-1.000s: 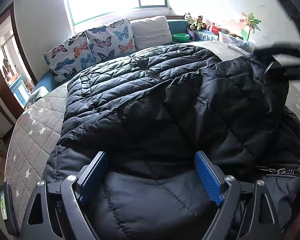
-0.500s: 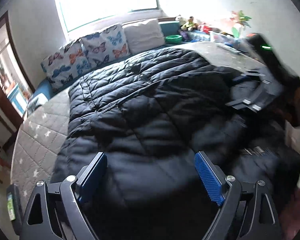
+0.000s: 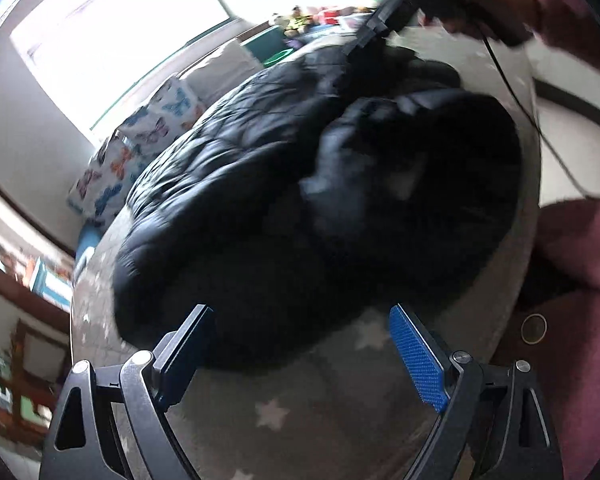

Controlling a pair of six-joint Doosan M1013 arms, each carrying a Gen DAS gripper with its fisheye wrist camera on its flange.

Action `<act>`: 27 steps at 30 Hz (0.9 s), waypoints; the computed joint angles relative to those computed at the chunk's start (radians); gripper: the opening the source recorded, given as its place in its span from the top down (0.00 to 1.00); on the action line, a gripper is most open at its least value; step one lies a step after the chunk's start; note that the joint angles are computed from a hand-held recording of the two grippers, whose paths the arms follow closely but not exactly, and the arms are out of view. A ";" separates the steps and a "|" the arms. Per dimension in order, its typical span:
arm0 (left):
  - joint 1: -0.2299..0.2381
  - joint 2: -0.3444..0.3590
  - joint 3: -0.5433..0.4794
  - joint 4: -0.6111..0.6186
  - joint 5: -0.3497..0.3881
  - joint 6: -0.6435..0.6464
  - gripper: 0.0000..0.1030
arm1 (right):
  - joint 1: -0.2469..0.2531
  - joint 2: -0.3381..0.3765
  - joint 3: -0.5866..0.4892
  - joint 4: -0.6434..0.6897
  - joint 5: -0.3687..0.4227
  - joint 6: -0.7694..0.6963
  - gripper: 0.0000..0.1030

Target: Fold large clothes

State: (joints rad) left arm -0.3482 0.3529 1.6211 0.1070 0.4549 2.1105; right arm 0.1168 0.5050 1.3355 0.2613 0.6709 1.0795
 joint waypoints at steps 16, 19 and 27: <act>-0.011 0.017 0.004 -0.265 -0.152 0.284 0.68 | 0.014 -0.146 0.231 -0.070 -0.079 -0.152 0.00; 0.013 0.018 -0.036 -0.389 -0.120 0.336 0.70 | 0.019 -0.158 0.258 -0.029 -0.063 -0.260 0.00; 0.046 0.063 -0.167 -0.500 0.020 0.326 0.70 | 0.062 -0.126 0.248 0.141 -0.160 -0.422 0.06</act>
State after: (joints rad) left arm -0.3021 0.4159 1.4539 -0.3927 0.4750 2.4364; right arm 0.1785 0.3792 1.5835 0.4019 0.5112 0.6580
